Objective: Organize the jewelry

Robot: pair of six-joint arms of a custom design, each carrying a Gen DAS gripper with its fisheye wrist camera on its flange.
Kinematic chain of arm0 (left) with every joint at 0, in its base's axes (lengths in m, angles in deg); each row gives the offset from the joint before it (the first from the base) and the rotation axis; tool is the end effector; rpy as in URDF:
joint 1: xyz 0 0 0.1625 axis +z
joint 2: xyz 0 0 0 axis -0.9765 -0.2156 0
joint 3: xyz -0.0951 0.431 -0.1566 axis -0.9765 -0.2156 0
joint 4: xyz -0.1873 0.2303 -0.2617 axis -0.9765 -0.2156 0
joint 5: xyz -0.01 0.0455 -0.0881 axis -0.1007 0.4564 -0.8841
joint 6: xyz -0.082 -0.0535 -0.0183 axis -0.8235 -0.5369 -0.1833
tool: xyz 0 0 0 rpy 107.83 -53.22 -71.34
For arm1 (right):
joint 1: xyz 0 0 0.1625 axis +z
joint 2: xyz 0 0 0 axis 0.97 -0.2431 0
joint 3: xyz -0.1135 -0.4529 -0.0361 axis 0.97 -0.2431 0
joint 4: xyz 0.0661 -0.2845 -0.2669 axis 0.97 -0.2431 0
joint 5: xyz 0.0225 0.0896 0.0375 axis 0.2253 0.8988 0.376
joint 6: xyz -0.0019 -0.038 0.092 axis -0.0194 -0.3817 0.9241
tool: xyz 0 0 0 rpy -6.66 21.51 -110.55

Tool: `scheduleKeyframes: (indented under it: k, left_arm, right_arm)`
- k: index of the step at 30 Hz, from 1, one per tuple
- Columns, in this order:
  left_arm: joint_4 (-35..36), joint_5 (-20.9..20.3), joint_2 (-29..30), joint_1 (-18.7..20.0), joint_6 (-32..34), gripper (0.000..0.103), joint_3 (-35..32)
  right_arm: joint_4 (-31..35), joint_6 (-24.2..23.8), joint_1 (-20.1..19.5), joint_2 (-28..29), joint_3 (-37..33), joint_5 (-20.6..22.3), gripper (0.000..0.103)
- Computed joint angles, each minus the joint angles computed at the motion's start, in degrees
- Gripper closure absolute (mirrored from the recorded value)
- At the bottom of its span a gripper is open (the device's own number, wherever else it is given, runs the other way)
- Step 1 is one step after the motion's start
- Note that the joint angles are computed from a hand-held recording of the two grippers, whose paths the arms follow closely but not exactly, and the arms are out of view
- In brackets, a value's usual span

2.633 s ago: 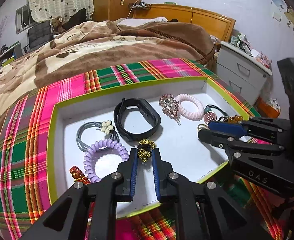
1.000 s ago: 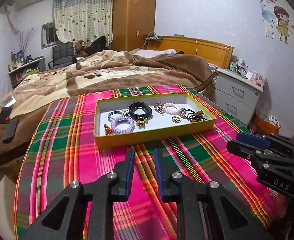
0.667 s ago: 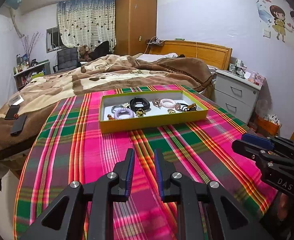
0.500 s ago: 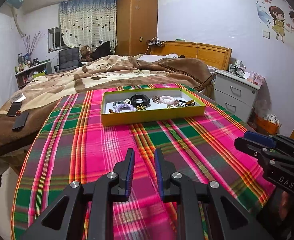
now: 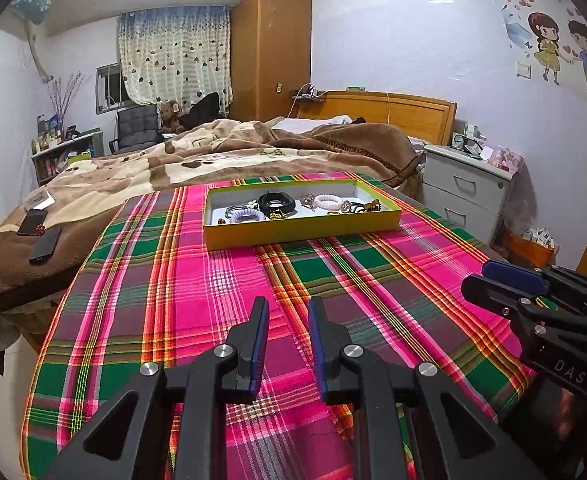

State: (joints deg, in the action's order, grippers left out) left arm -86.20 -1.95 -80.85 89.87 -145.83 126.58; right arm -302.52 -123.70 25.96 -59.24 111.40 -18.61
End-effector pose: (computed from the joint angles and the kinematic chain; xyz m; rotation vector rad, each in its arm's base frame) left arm -0.2451 -0.2822 0.1247 0.4985 2.1390 -1.1839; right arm 0.1798 -0.3268 0.1865 0.9691 -2.3301 1.0192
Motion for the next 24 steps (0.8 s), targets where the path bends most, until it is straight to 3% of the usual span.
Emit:
scheduleKeyframes:
  k: [24]
  left_arm:
    - [2.1,0.4,-0.9,0.2,-1.7,0.084,0.1]
  right_arm:
    - [0.5,0.2,0.0,-0.4,0.1,-0.1,0.068]
